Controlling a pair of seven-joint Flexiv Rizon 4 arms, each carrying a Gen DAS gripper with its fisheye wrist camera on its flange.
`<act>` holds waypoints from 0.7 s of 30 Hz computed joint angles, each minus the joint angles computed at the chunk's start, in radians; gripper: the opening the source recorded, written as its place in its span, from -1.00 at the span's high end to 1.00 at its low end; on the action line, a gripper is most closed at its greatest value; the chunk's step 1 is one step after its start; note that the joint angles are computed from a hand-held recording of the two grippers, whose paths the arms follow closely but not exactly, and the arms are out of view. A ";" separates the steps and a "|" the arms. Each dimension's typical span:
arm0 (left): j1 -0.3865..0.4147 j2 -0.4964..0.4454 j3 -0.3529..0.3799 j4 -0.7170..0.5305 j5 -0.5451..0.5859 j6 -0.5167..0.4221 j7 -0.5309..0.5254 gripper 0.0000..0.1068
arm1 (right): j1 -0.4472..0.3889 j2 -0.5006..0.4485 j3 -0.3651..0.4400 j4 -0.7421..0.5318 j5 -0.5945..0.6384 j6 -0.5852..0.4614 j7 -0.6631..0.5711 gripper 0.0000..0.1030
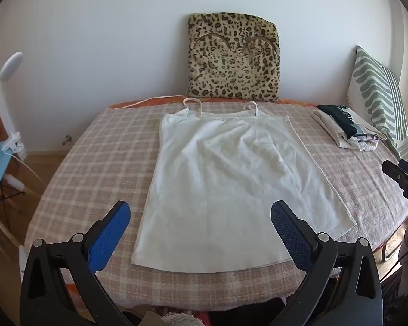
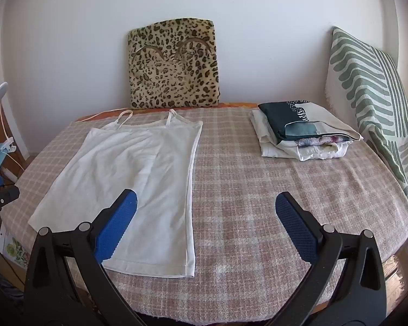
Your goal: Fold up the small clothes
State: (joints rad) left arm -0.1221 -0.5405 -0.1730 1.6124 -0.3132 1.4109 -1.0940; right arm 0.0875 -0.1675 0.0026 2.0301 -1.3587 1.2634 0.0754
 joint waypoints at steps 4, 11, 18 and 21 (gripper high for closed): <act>0.040 0.005 -0.048 0.010 -0.029 0.012 0.016 -0.92 | -0.001 -0.001 -0.001 -0.001 -0.011 0.002 0.007 -1.00; 0.003 0.001 -0.007 0.005 -0.014 0.037 0.004 -0.92 | 0.000 -0.001 0.000 0.000 0.002 0.005 -0.003 -1.00; 0.009 -0.001 -0.007 0.001 -0.003 0.039 -0.002 -0.92 | 0.008 -0.005 0.001 -0.005 0.010 -0.006 -0.007 -1.00; 0.009 -0.001 -0.007 0.000 -0.001 0.039 -0.003 -0.92 | 0.008 -0.006 0.001 -0.006 0.014 -0.004 -0.010 -1.00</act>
